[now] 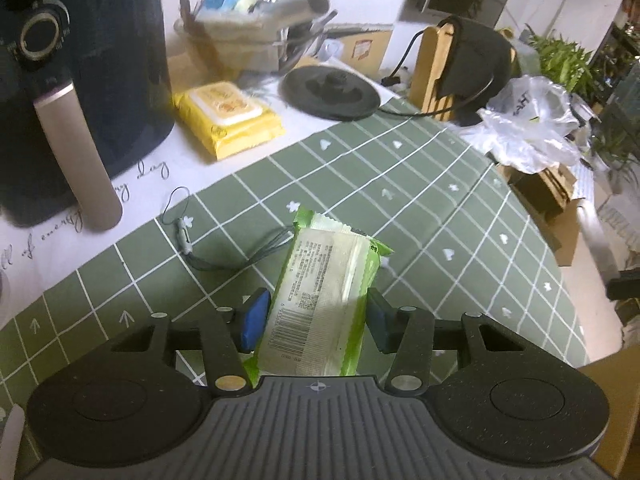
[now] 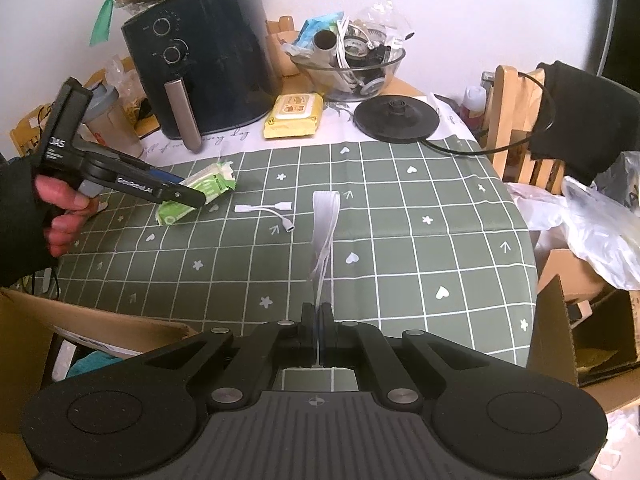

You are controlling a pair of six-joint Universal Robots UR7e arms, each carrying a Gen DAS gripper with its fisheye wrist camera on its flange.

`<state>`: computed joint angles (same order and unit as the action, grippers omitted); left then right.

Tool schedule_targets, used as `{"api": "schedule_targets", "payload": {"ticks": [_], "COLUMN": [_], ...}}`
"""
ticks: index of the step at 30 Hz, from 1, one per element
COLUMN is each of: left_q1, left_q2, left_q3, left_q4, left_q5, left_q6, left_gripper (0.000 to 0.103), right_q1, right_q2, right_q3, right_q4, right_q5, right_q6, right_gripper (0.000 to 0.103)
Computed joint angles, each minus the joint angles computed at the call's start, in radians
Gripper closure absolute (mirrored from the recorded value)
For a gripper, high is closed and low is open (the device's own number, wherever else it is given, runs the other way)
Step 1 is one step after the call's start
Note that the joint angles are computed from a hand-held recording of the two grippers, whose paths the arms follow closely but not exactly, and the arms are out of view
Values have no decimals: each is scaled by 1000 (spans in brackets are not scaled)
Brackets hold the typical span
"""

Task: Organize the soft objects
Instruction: 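Close the left gripper on the green wipes packet while the right holds the strap, then carry the wipes packet and the strap over the cardboard box with both grippers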

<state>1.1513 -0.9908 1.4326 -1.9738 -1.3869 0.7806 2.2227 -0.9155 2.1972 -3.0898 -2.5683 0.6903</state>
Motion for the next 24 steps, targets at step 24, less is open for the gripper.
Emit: {"api": "schedule_targets", "payload": {"ticks": [24], "left_q1": [-49], "left_q2": [-248], "left_q3": [117], "left_q4": [-110], "left_q5": [-7], "left_q6": [-135], "left_gripper": [53], "right_q1": [47], "right_q2": [-3], "right_q3": [-47], "right_q4": [-93], "right_q5": [58], "right_q6": [-159], "right_gripper": [99]}}
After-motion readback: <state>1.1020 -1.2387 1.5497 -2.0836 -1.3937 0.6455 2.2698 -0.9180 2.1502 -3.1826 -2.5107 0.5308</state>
